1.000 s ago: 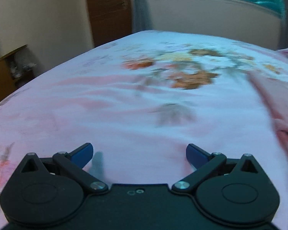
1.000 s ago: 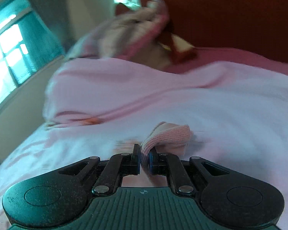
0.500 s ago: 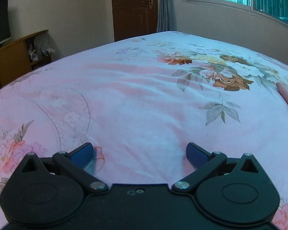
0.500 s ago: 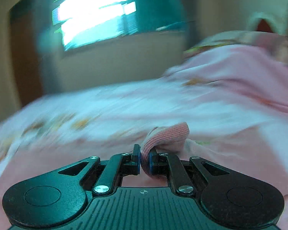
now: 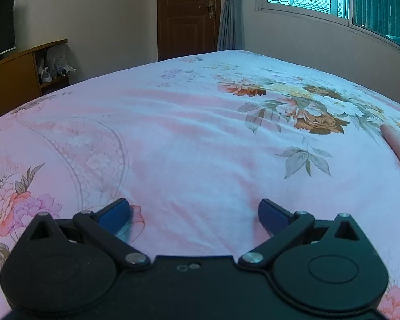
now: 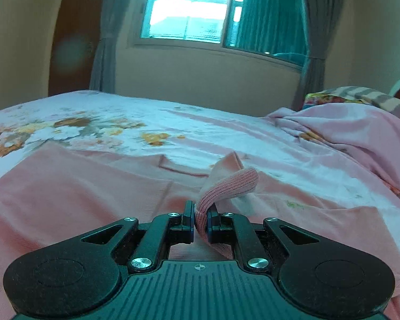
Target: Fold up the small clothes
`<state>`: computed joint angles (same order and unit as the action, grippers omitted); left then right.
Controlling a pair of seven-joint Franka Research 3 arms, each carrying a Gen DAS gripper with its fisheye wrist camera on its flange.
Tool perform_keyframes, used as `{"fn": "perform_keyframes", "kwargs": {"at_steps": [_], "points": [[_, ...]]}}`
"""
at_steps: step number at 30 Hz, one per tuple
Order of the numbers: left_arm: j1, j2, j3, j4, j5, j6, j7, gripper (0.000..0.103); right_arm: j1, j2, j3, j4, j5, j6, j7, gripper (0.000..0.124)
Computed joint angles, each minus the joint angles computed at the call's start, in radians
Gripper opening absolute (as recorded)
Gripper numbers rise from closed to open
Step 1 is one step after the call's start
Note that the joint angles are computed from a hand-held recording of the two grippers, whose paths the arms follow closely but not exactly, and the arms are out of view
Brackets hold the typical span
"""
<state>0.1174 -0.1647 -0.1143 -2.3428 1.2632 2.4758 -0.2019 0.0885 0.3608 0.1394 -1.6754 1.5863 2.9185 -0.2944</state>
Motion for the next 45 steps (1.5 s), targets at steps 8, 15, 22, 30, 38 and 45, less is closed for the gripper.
{"fn": "perform_keyframes", "kwargs": {"at_steps": [8,15,22,30,38,45], "points": [[-0.002,0.001,-0.001,0.002,-0.001,-0.008,0.007,0.101,0.008,0.015,0.021,0.009,0.015,0.026,-0.002,0.008],[-0.007,0.005,-0.003,0.009,0.0,-0.024,0.018,0.101,0.027,0.004,0.016,0.021,0.002,-0.024,0.042,0.008],[-0.008,0.005,-0.002,0.009,-0.001,-0.025,0.018,0.101,-0.01,-0.029,0.063,-0.057,-0.264,-0.148,0.145,0.076],[-0.007,-0.013,0.0,0.0,0.012,0.007,0.018,0.086,-0.08,-0.21,-0.041,-0.215,0.072,-0.262,-0.115,0.027],[-0.071,0.229,-0.023,0.358,0.179,0.435,-0.112,0.078,-0.141,-0.092,-0.162,-0.056,-0.046,-0.122,0.098,0.025],[-0.053,0.645,-0.203,0.772,-0.462,0.492,0.4,0.068,-0.242,-0.027,-0.131,0.001,-0.144,-0.165,0.179,0.025]]}}
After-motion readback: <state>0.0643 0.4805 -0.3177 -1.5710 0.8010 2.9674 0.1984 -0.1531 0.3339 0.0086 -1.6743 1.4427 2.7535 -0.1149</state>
